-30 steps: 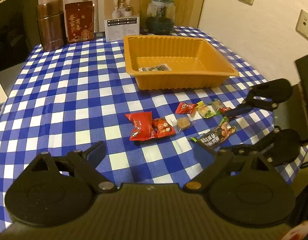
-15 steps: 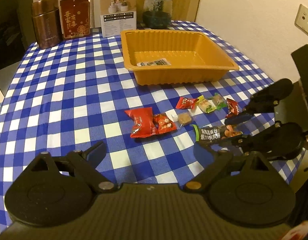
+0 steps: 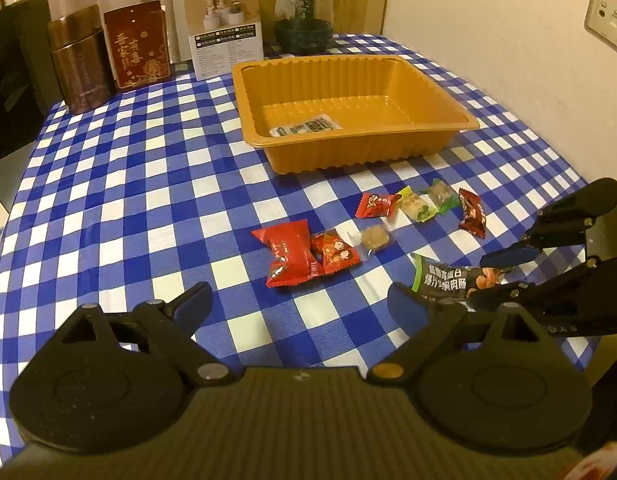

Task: Organize snacks
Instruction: 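Grasp the green sausage stick packet with the right tool, then grasp the red candy packet with the left tool while the right tool holds the sausage packet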

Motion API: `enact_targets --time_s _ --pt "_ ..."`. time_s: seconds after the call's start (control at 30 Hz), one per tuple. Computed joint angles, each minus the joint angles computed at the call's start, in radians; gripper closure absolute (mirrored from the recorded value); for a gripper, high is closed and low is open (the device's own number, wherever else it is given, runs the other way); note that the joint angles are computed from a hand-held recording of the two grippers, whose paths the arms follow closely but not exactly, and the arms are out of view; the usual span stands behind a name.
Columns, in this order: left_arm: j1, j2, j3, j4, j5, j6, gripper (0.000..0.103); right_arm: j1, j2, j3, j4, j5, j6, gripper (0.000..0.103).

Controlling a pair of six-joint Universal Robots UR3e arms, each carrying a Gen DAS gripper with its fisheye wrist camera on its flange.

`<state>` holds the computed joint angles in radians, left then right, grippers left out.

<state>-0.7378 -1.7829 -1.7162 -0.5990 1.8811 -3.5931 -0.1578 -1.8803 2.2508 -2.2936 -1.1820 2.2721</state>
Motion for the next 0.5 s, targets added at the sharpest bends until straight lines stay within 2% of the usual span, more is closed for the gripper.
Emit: enact_targets --time_s 0.2,0.37,0.5 --pt "0.006 -0.018 -0.006 0.028 -0.006 -0.012 0.010 -0.029 -0.041 0.077 -0.063 0.030 0.005 0.070" --pt "0.014 -0.021 -0.027 0.051 -0.014 -0.015 0.010 -0.045 -0.079 0.106 -0.077 0.037 0.173 0.071" --pt "0.023 -0.025 -0.033 0.051 -0.024 -0.007 0.010 -0.029 -0.088 0.138 -0.142 0.025 0.209 0.070"
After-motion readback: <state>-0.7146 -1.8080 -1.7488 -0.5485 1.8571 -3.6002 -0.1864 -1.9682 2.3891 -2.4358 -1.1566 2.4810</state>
